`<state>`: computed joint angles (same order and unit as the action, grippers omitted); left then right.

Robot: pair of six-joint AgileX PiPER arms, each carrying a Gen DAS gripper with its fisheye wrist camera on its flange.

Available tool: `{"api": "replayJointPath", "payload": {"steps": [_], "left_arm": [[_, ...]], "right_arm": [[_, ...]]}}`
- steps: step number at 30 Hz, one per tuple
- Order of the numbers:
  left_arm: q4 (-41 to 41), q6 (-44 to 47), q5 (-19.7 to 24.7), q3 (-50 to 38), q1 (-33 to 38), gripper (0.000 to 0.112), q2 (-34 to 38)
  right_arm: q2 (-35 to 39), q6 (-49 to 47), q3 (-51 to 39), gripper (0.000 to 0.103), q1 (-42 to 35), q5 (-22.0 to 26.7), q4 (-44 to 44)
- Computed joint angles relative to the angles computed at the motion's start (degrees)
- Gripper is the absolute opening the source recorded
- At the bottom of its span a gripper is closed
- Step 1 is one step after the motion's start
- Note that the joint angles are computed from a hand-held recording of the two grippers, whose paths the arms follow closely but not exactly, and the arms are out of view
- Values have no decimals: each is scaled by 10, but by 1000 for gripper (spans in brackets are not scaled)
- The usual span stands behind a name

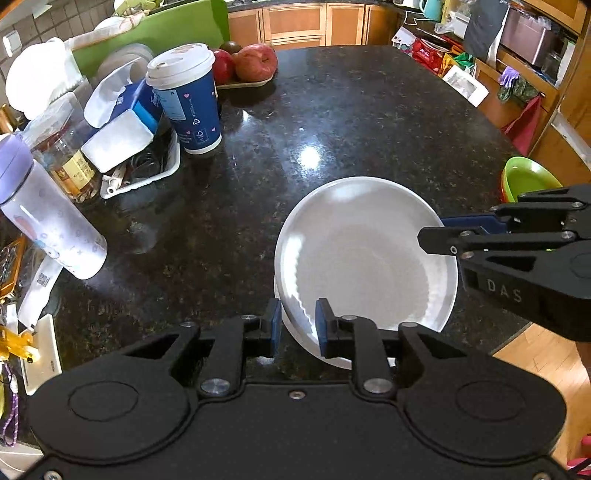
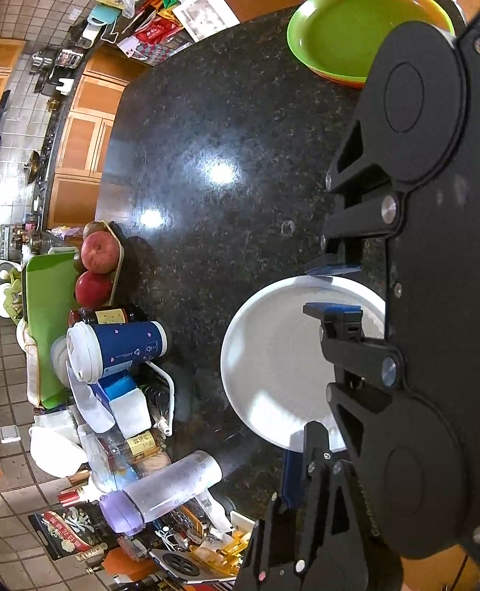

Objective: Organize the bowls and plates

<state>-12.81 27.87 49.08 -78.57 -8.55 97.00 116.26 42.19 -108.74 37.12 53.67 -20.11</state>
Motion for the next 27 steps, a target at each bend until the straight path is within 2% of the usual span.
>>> {"api": "replayJointPath", "payload": {"steps": [6, 18, 27], "left_arm": [[-12, 16, 2, -4, 5, 30, -4], [9, -1, -67, 53, -11, 30, -40], [21, -37, -132, 120, -18, 30, -87]], "right_arm": [[1, 1, -4, 19, -1, 4, -2], [-16, 23, 26, 19, 5, -20, -15], [-67, 106, 112, 19, 37, -59, -103]]}}
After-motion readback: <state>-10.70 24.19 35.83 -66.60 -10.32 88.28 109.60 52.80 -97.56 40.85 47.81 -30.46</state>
